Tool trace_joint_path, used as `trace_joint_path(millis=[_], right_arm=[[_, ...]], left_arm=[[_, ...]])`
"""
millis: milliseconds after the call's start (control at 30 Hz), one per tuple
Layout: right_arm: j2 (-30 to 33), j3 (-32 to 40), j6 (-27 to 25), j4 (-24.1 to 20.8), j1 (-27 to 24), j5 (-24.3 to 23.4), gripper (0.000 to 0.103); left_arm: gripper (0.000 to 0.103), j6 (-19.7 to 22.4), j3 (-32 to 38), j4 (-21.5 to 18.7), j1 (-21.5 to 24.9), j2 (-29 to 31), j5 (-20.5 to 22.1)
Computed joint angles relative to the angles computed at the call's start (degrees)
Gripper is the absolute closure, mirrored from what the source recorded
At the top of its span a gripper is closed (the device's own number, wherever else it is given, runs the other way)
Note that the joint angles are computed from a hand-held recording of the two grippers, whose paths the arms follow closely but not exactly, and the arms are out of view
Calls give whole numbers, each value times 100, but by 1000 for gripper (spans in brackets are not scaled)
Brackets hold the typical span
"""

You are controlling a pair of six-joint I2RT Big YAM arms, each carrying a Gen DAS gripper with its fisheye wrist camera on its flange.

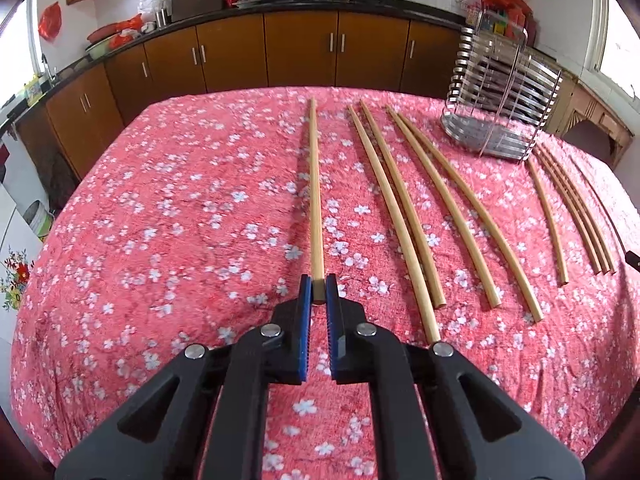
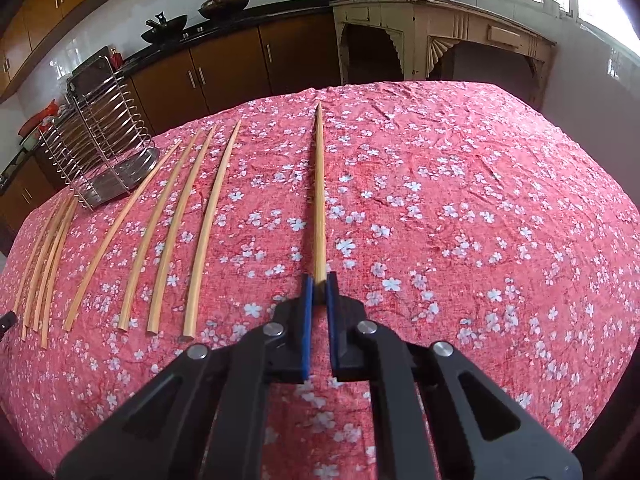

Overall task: Organize utensils
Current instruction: 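Grasp a lone chopstick with the right tool, then lift the chopsticks and drop them into the wire rack with both tools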

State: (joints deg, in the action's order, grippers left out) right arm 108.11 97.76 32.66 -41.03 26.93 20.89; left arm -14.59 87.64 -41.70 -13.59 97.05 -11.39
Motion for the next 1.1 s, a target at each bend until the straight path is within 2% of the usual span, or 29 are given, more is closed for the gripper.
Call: trace_joint_path(millis=[267,467,633,867,1100], right_arm=[[-595,-370,-499,618,264,767,95],[-859,-331,-1012,1152,344,1160,95],[-874,-130,-1213,1424,316,1301,95],[-666,388,-1481,1574,225,1336,95],[-333,1097,-1535,1393,93,1184,95]], left_arm=[[96,215,-441,606,-71,-686,-388],[96,383,-406,1139,-108,-979,-651],[96,434,-52,1423,-76,-904,-783],[96,267,616,1353,94,-598,-666],[96,226,1169,1209,194,-329,-664]])
